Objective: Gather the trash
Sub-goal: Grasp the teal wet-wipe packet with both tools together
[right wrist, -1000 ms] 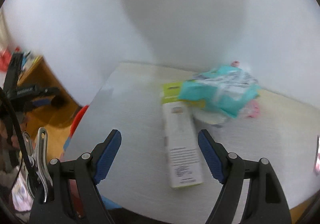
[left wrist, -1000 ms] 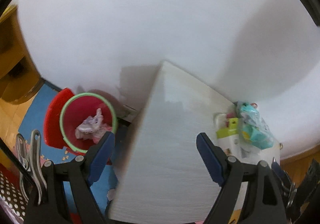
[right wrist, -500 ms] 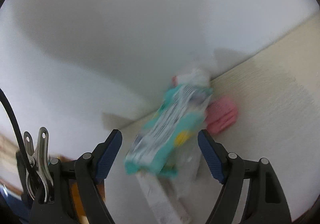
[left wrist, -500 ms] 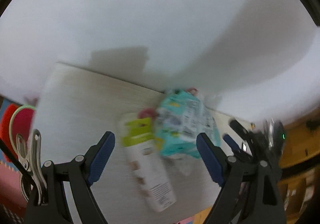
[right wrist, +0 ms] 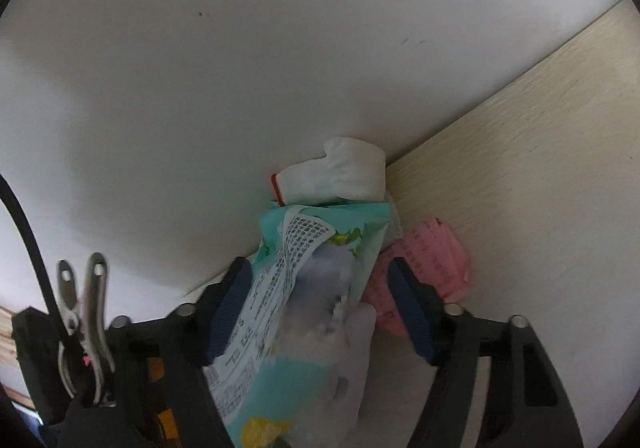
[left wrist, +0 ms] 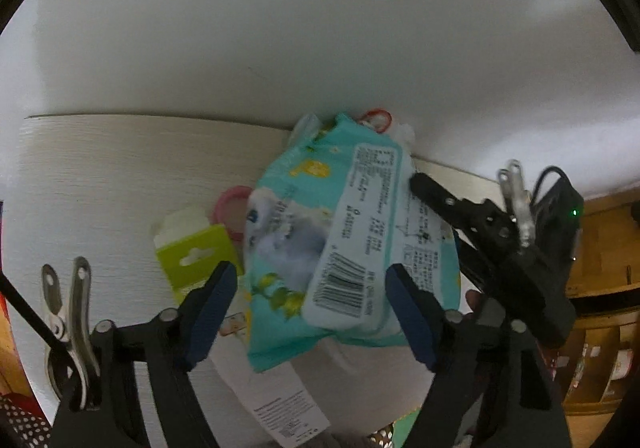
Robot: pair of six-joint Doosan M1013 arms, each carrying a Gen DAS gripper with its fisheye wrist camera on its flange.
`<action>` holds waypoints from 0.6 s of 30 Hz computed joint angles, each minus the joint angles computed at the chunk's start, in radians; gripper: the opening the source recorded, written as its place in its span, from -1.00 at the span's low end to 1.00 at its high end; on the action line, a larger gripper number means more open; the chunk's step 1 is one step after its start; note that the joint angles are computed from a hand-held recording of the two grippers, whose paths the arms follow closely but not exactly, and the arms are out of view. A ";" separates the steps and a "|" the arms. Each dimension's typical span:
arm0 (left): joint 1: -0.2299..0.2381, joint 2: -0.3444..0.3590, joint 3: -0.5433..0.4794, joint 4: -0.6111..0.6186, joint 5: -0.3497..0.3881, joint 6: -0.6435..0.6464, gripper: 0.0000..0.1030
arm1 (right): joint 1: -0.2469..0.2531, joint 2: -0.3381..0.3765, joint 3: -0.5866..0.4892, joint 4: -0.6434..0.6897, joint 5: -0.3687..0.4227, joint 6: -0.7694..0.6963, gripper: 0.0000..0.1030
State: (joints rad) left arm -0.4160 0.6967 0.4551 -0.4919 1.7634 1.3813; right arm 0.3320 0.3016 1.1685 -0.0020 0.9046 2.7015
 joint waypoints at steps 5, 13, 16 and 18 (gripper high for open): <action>-0.013 0.037 -0.065 0.009 0.073 0.007 0.08 | 0.006 0.022 -0.031 -0.011 0.045 -0.023 -0.43; 0.003 0.061 -0.144 -0.014 0.106 0.058 -0.72 | 0.030 0.011 -0.045 -0.124 0.079 -0.021 -0.60; 0.001 0.081 -0.202 -0.018 0.127 0.077 -0.74 | 0.033 -0.009 -0.024 -0.137 0.051 0.000 -0.63; 0.004 0.085 -0.219 -0.025 0.130 0.077 -0.74 | 0.036 -0.019 -0.011 -0.153 0.032 0.008 -0.67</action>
